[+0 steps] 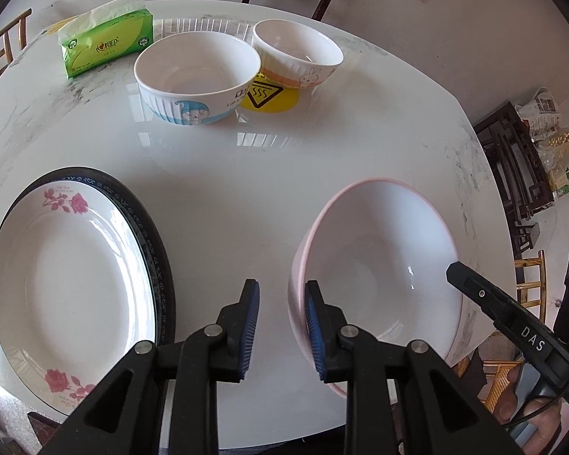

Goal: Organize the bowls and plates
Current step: 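Lower the pink bowl onto the table and open both grippers, then move both grippers to the blue-cartoon white bowl and close on its rim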

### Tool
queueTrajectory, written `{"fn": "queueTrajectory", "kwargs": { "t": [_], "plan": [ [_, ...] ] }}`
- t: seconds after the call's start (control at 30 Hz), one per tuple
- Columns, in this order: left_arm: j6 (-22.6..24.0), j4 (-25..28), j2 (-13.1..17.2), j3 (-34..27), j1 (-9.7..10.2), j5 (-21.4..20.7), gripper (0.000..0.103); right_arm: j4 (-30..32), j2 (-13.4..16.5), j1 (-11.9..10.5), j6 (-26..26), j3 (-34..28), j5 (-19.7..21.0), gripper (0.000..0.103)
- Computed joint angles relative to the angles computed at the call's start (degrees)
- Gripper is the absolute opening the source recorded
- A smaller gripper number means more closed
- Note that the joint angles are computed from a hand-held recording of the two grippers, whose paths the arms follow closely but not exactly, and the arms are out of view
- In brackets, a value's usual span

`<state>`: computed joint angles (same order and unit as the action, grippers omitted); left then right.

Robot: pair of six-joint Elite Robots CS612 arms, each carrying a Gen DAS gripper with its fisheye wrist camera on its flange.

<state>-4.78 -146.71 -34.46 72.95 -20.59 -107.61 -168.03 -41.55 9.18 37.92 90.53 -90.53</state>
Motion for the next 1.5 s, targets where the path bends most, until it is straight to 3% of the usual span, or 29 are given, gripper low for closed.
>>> {"fn": "queueTrajectory", "kwargs": {
  "t": [0.57,0.83,1.2,1.4,1.5],
  "plan": [
    [1.6,-1.6,-0.7,0.1,2.17,-6.3,0.025,0.1,-0.3,0.1,-2.0,-1.5,-2.0,0.036],
    [-2.2,-3.0,-0.3,-1.7,3.57,-2.5,0.025,1.2,0.4,0.6,-5.6,-4.5,-0.9,0.037],
    [-6.1,2.9,3.5,-10.3,4.79,5.1,0.025,7.1,3.4,1.0,-9.8,-12.4,4.9,0.037],
    [-6.4,5.9,6.0,-15.6,5.10,5.3,0.025,11.6,6.4,1.5,-10.4,-19.1,5.8,0.036],
    [-7.1,6.3,7.6,-18.7,5.39,4.0,0.025,14.1,8.3,1.6,-10.4,-22.9,6.3,0.030]
  ]
}}
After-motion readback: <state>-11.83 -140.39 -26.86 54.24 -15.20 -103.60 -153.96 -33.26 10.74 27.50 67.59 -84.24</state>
